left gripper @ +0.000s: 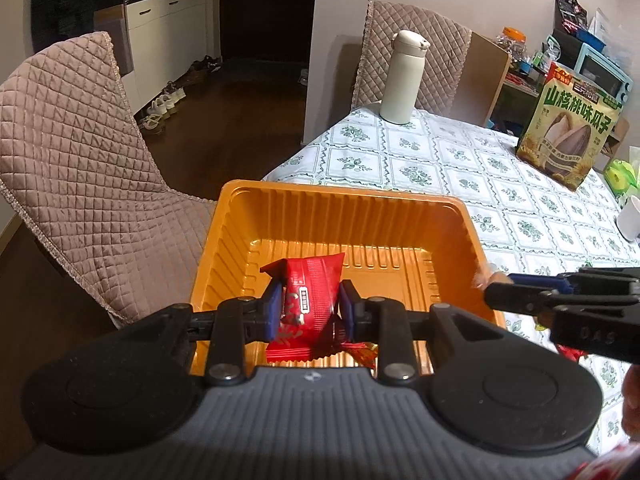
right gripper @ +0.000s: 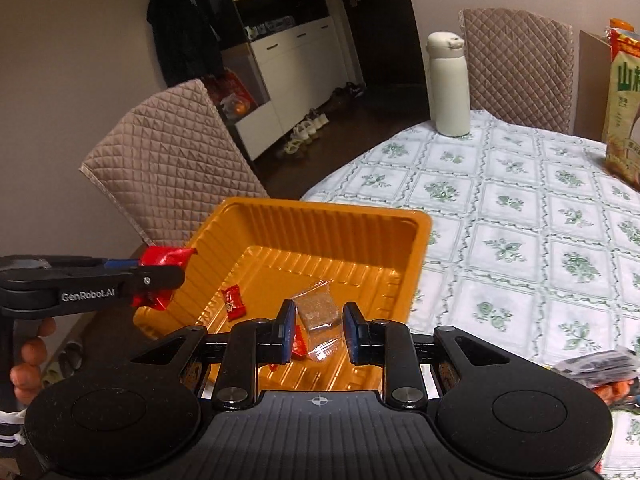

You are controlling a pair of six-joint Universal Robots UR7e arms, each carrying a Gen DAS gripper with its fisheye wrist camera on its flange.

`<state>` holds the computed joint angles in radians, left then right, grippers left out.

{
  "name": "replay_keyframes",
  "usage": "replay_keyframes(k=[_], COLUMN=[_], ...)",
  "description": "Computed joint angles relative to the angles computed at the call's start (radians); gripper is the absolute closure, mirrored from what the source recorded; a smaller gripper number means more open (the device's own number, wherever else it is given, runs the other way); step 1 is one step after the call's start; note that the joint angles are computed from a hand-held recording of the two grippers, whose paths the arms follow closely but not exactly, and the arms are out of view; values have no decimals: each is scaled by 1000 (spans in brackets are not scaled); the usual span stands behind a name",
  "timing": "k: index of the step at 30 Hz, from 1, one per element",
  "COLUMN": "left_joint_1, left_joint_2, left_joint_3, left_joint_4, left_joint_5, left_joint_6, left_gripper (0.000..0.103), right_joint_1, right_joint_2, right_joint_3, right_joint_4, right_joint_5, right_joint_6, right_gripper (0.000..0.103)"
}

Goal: Organize snacks
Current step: 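Carry the red bag and the clear packet over the orange tray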

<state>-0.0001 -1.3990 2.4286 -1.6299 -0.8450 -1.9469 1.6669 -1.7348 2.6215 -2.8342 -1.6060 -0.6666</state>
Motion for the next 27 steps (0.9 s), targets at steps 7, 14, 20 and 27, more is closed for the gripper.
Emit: replay_keyframes(k=[7, 14, 20, 27], left_joint_1=[42, 84, 119, 145], left_joint_2=[-50, -75, -83, -92], left_joint_3=[34, 62, 75, 90], left_joint_4=[-33, -97, -149, -200], left_joint_5=[23, 43, 63, 74], left_joint_6=[69, 152, 214, 268], left_gripper=[76, 76, 76, 76], right_joint_1=[46, 80, 91, 88], right_joint_2=[169, 289, 338, 385], right_joint_3=[8, -8, -22, -23], right_joint_4=[-182, -313, -366, -466], right_joint_5=[-82, -142, -157, -127], right_joint_6=[47, 78, 85, 107], right_gripper=[77, 77, 77, 60])
